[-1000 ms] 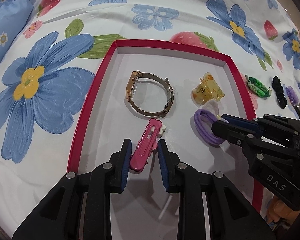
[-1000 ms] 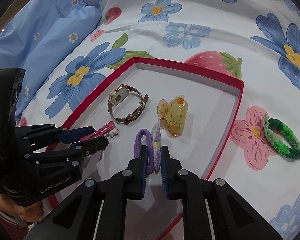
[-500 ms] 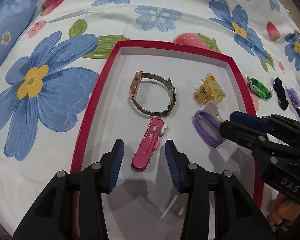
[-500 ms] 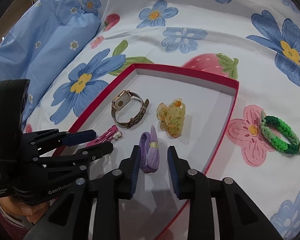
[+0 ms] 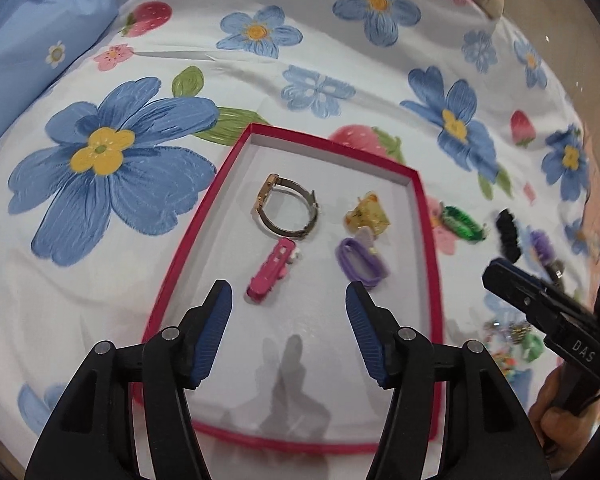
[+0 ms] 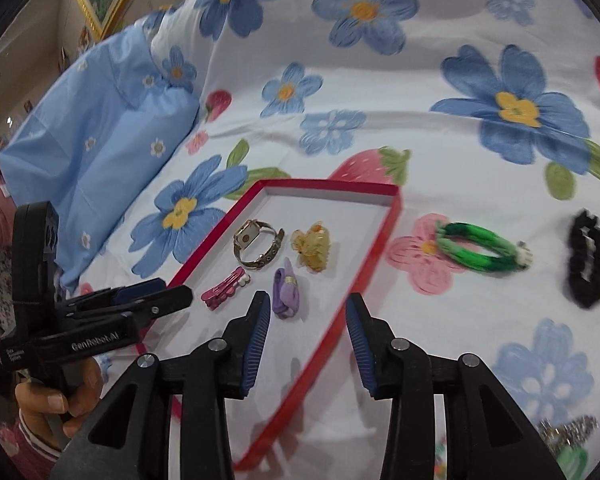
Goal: Organize jewelry
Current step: 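Move both tools back toward the beaded bracelet and green hair tie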
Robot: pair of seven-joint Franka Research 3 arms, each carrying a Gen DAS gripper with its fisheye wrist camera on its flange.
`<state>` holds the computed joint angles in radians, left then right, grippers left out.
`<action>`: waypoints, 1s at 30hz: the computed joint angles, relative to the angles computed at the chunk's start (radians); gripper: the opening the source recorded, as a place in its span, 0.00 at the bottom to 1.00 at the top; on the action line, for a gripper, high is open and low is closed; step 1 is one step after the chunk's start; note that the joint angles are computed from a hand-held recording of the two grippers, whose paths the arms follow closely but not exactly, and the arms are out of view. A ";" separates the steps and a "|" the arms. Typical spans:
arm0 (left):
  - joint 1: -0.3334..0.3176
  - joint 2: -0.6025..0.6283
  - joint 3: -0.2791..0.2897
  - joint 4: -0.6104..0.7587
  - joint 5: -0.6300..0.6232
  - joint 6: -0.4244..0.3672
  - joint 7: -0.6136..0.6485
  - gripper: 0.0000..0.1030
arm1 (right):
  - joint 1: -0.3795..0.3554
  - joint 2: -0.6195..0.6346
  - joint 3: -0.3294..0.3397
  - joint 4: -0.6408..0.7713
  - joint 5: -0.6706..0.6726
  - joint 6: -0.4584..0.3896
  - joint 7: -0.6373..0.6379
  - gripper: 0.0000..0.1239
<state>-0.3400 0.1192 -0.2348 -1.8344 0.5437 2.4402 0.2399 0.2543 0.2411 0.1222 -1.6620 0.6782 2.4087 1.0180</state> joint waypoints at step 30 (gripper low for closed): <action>-0.158 0.185 -0.026 0.266 -0.037 -0.032 0.143 0.60 | -0.109 -0.352 -0.153 -0.452 0.064 0.144 -0.012 0.44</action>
